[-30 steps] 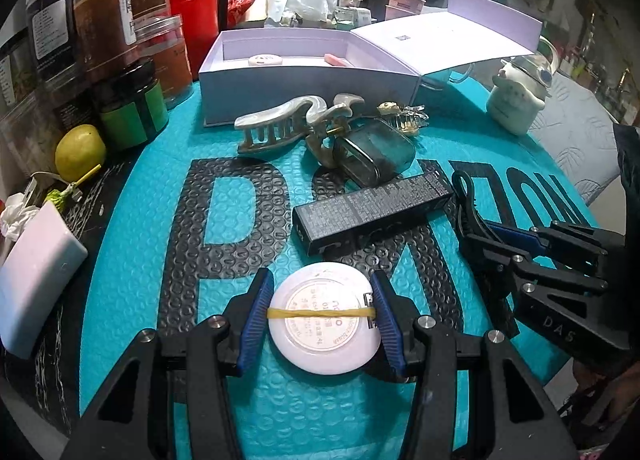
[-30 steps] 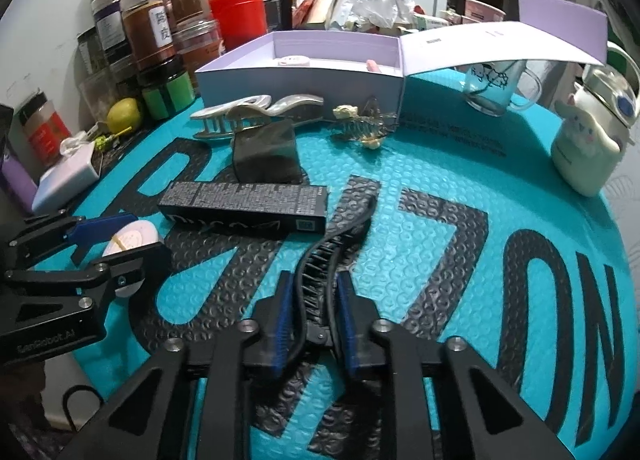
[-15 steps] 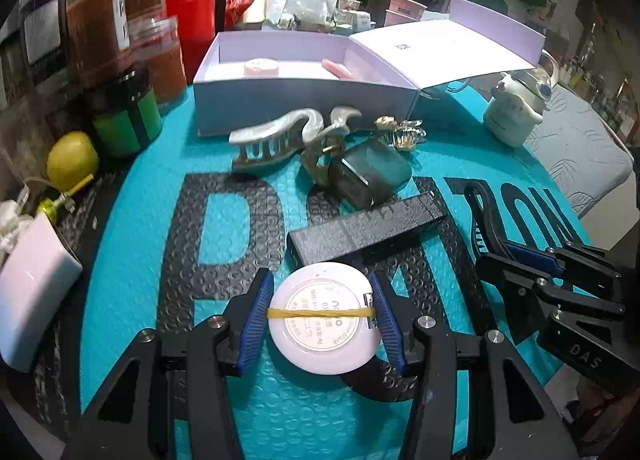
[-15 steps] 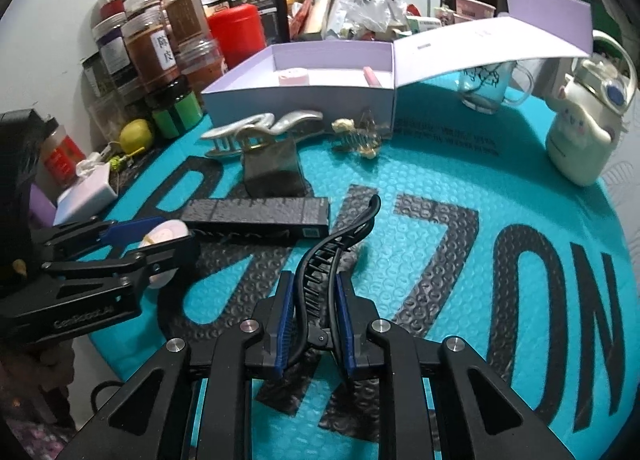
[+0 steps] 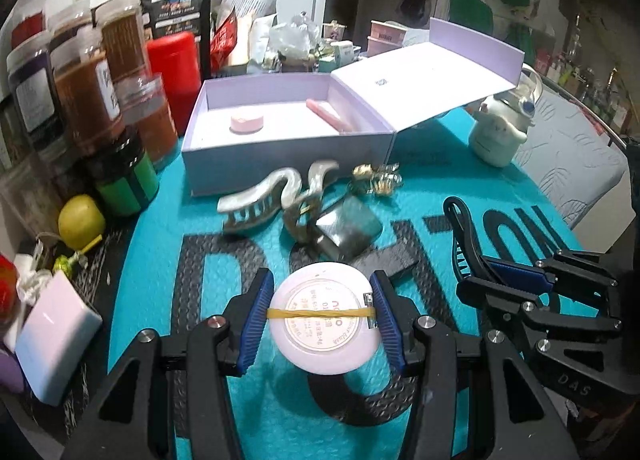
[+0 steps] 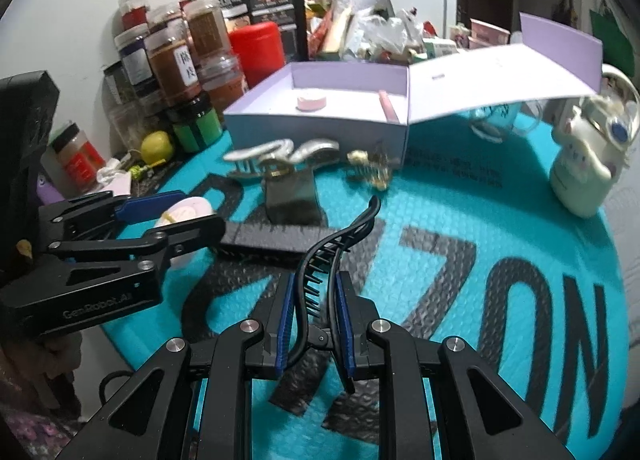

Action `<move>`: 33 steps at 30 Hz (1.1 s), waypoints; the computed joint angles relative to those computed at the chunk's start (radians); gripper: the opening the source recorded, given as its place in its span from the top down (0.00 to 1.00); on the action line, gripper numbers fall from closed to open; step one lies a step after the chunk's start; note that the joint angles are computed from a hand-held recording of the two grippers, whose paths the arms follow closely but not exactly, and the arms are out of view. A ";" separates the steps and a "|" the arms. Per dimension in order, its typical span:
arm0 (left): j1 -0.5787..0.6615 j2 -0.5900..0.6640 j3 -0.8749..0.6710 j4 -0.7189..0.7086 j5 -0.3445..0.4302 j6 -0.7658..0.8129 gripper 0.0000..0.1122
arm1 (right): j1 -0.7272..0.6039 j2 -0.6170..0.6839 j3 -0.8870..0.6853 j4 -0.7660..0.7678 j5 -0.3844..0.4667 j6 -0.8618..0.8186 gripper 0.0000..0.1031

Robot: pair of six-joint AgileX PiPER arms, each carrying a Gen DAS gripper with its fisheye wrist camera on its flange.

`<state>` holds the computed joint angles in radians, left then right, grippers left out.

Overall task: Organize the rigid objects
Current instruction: 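Carry the white compact and black claw clip toward the lavender box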

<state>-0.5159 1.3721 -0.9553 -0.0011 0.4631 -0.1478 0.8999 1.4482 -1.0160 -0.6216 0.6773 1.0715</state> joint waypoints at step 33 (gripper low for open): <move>0.086 0.330 -0.551 0.023 0.076 0.068 0.56 | -0.314 0.233 -0.489 0.384 -0.008 -0.661 0.80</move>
<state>-0.4298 1.7021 -1.5062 0.0217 0.5393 -0.0796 0.5857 1.6814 -1.5053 -0.2375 0.6690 0.4102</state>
